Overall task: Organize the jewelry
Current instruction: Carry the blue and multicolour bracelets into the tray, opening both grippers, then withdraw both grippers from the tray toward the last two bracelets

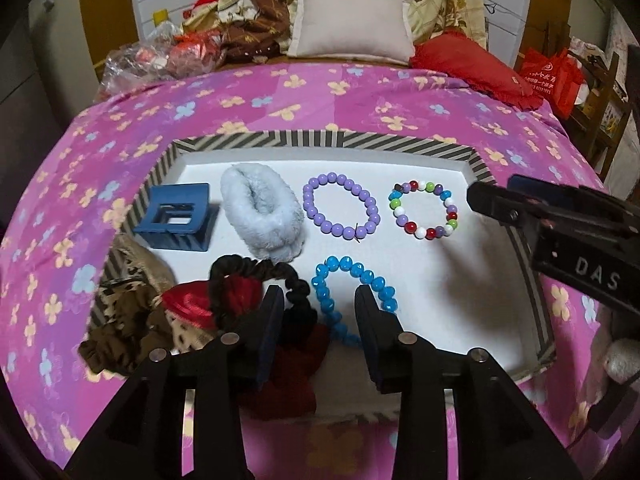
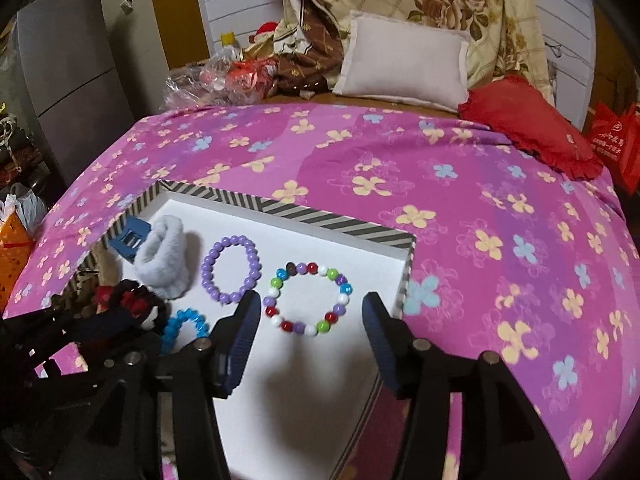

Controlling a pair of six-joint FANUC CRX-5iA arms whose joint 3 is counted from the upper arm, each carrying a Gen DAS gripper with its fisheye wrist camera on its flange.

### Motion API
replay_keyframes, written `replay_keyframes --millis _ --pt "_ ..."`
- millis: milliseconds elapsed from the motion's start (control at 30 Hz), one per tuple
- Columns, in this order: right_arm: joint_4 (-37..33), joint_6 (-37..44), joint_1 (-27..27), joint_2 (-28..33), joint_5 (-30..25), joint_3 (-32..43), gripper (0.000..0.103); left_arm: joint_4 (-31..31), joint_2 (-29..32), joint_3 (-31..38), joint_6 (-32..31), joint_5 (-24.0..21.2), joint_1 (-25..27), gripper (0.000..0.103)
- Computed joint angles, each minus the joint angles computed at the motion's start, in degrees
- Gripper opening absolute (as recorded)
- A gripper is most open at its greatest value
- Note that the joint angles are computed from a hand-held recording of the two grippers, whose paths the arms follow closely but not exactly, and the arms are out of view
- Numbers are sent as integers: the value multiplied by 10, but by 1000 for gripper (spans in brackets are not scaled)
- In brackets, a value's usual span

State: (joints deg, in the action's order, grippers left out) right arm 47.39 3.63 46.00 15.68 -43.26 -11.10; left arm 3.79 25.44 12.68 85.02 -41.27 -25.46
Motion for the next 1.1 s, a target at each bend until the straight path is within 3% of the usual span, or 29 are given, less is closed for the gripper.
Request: replay_keyframes --millis 200,300,400,633,900,1100 --pt "37 -65 31 -29 -11 -37 63 -5 -43 -49 8 28 1 39" --pt "49 -93 53 -39 -43 -47 68 -29 -67 -73 24 44 -1 39" --pt "61 -120 75 -51 -75 -59 72 -9 -88 -105 8 60 5 39" --pt "71 -167 117 -89 -95 -102 72 10 -132 -159 -11 78 11 39" --pt "46 -180 170 -121 -122 -133 72 107 -177 -235 -85 75 44 39" --pt "15 -174 193 -124 -107 -148 72 144 -201 -281 -129 58 58 39"
